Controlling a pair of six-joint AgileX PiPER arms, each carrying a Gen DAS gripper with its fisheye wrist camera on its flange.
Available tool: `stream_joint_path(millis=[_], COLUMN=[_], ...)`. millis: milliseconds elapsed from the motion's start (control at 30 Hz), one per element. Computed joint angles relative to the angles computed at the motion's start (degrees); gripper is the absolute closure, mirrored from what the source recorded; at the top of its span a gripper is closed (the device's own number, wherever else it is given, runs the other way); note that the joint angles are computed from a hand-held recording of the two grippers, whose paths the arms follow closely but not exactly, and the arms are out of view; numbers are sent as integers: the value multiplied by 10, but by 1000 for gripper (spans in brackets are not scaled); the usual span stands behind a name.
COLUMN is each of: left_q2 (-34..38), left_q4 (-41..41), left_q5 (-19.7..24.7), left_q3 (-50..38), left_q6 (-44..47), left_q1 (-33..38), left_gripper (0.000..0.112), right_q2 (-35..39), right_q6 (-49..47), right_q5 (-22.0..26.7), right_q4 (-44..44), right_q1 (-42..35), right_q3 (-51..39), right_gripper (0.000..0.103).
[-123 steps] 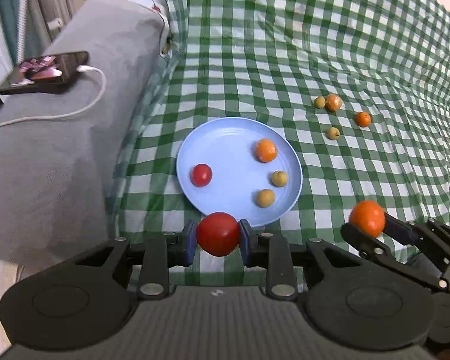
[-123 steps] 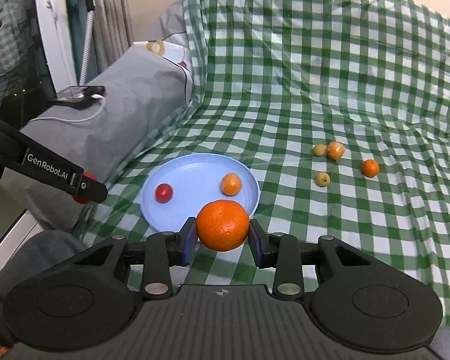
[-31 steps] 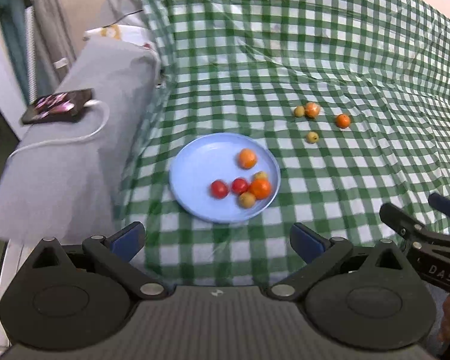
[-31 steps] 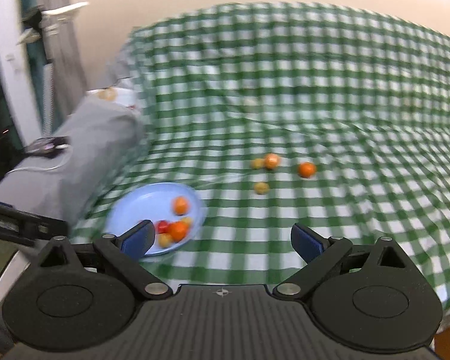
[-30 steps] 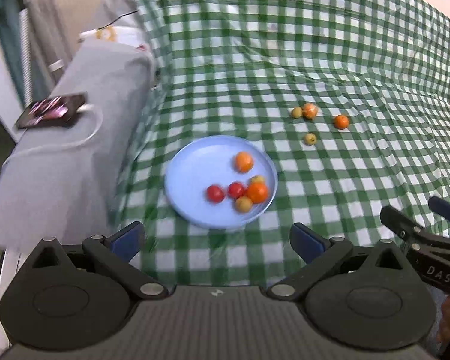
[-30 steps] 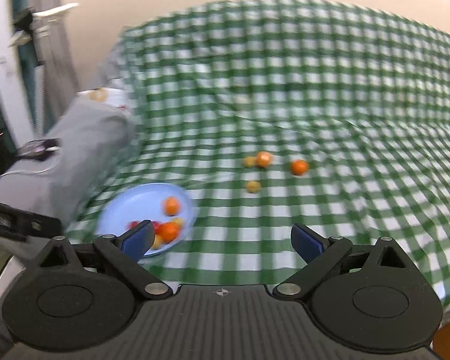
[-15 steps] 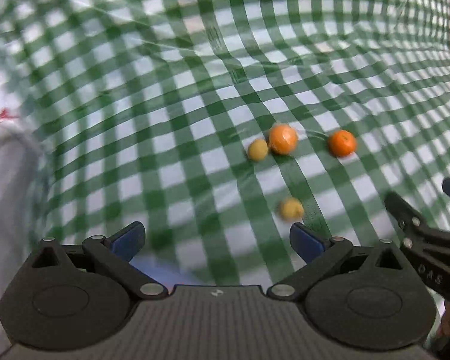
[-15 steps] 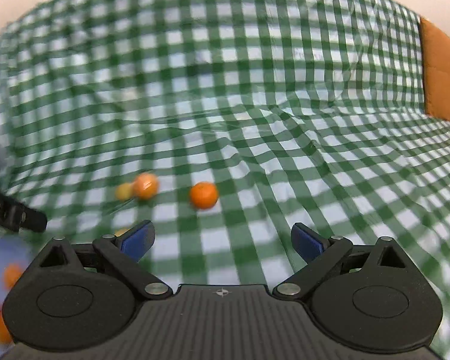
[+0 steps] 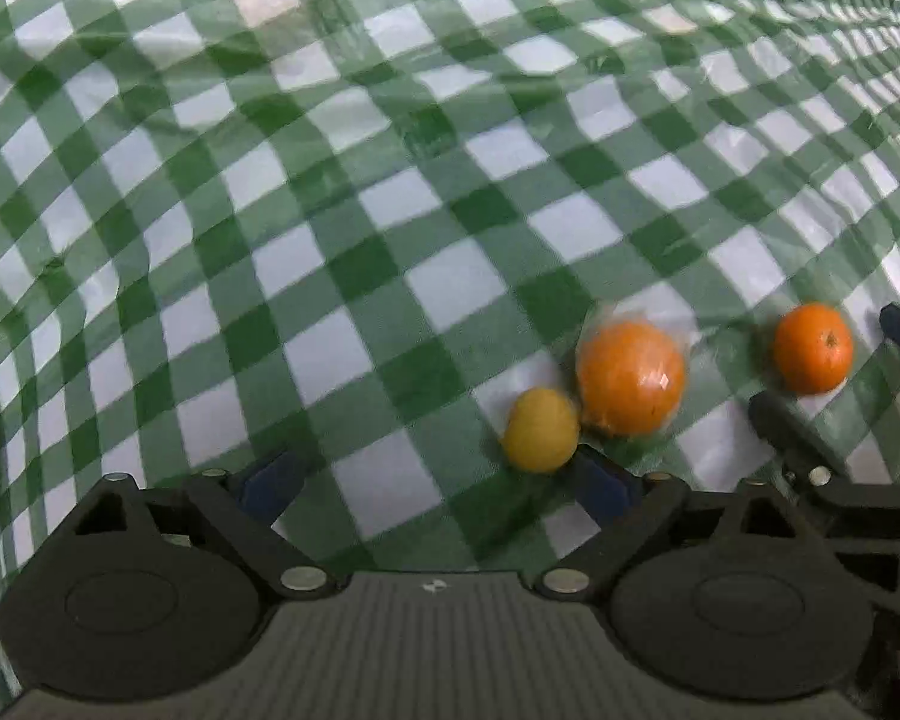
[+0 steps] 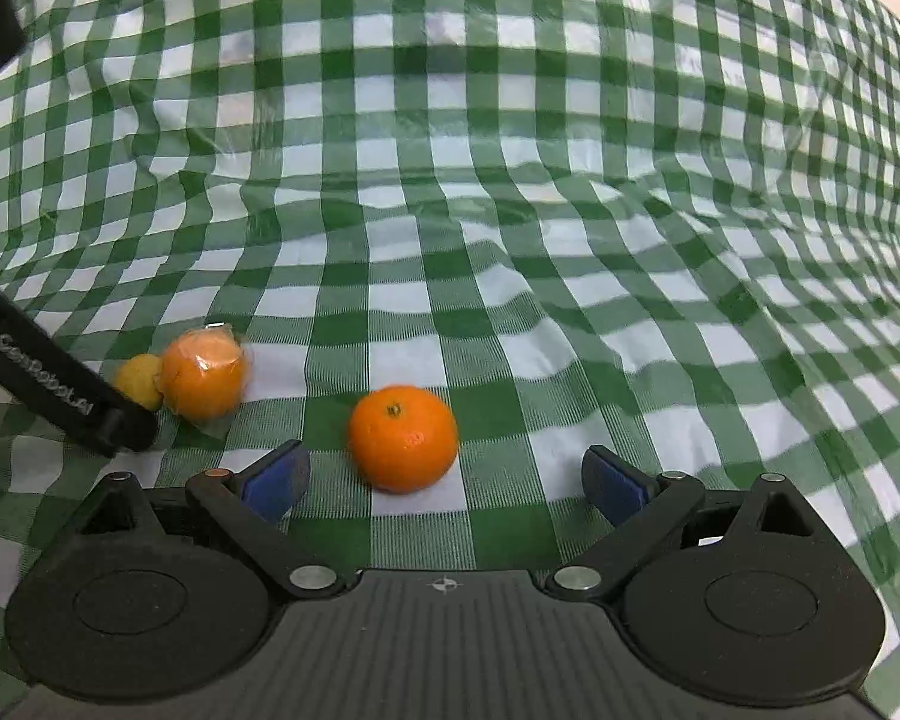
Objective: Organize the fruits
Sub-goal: 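Grasp a yellow plum with the left tool while the right tool grasps an orange mandarin, then carry the yellow plum and orange mandarin over the blue plate with both tools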
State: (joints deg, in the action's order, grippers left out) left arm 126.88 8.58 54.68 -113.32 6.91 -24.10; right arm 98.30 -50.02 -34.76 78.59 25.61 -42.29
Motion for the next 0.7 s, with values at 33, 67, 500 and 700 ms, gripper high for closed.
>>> stream_joint_path(millis=[33, 67, 500, 700], left_q2=[-3, -6, -185, -397], left_q4=[-17, -32, 7, 39], left_q5=[-6, -4, -19, 42], left_q3=[1, 1, 166, 330], left_q6=[14, 24, -56, -107], left_q1=[3, 2, -27, -37], left_gripper=[44, 56, 83, 83], right_q2=[5, 5, -34, -214], right_q6=[-8, 1, 70, -46], right_q5=[-2, 6, -71, -149], right_q4=[6, -5, -29, 115], right_q1=[0, -5, -3, 112], right_q3=[-6, -5, 31, 84], right_gripper=[9, 20, 66, 66])
